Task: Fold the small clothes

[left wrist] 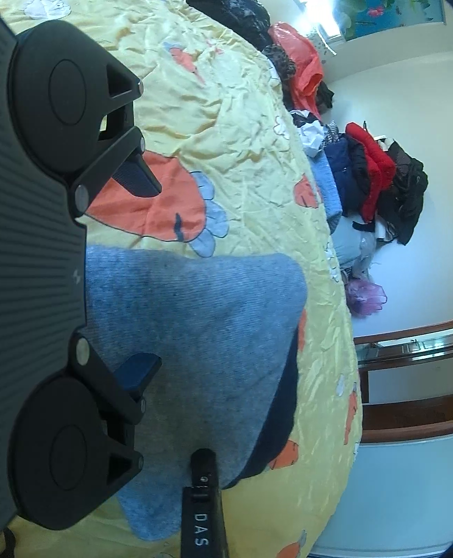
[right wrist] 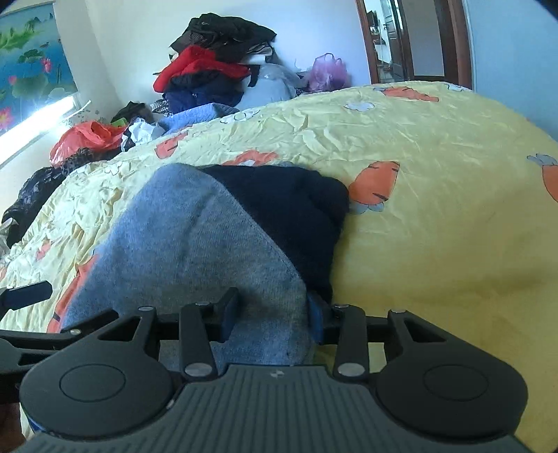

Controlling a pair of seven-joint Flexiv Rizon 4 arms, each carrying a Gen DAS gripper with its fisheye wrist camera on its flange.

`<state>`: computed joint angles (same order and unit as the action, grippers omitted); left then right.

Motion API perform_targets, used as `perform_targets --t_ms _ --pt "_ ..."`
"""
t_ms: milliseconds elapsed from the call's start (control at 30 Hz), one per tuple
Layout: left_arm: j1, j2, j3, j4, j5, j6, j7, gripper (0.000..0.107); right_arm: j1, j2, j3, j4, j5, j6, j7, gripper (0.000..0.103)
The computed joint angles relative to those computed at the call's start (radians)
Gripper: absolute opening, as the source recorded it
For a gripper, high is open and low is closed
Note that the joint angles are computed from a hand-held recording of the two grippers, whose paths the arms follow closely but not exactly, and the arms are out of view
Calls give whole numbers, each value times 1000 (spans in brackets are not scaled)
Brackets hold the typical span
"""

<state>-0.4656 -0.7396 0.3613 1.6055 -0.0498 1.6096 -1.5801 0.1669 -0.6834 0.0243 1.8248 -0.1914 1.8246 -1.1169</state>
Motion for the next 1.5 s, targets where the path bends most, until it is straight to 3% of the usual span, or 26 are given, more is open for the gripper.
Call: perform_targets --t_ms 200,267,300,333,400,500,567,667,800,967,1000,1033,1067,1100,1133,1200,1233,1300,1367,1433,1467,1500 --pt "9 6 -13 7 4 -4 1 97 13 -7 -11 -9 4 0 -2 49" --pt "89 25 -97 -2 115 -2 -55 97 33 1 -26 4 28 26 8 49" --pt "151 32 -178 11 105 25 -2 97 7 -5 3 -2 30 44 14 50" --pt "203 34 -259 32 30 54 109 97 -45 -16 65 -23 22 53 22 50" --pt "328 28 -422 23 11 59 211 97 -185 -51 205 -68 -27 52 100 56" --pt "445 -11 -581 -37 -25 33 309 97 -384 -142 421 -197 -112 -127 164 61" --pt "508 -50 -676 -98 -62 -33 377 97 -480 -226 557 -275 -126 -191 98 57" --pt "542 -119 -748 -212 -141 -154 443 97 -559 -322 718 -385 -125 -303 13 60" --pt "553 -216 -801 -367 -281 -298 458 97 -536 -421 795 -534 -131 -395 -104 60" --pt "496 -319 -751 -545 -417 -352 370 96 -493 -543 907 -753 -103 -537 -226 60" --pt "489 -334 -748 -568 -438 -356 368 92 -479 -556 913 -789 -98 -563 -243 53" --pt "480 -348 -743 -596 -451 -368 374 73 -457 -557 891 -819 -98 -590 -241 45" --pt "465 -359 -718 -627 -449 -387 380 60 -433 -550 855 -838 -102 -608 -232 29" --pt "443 -359 -676 -646 -431 -396 384 42 -420 -541 831 -832 -106 -587 -250 29" --pt "428 -353 -652 -642 -409 -377 409 37 -407 -516 787 -796 -119 -532 -274 28" --pt "432 -344 -680 -605 -384 -299 510 32 -388 -463 708 -704 -138 -382 -337 27" --pt "422 -341 -669 -590 -365 -250 538 32 -388 -453 704 -676 -139 -322 -378 27" --pt "368 -353 -564 -619 -333 -230 494 33 -363 -443 668 -679 -117 -285 -391 27" --pt "325 -359 -464 -649 -305 -255 412 39 -309 -433 575 -738 -84 -381 -330 29" --pt "309 -331 -419 -616 -271 -237 356 57 -244 -400 440 -760 -16 -455 -252 41" --pt "295 -308 -387 -581 -247 -205 324 64 -219 -371 379 -722 18 -414 -226 49" --pt "282 -283 -359 -538 -224 -160 293 76 -191 -336 297 -659 -11 -340 -134 50"
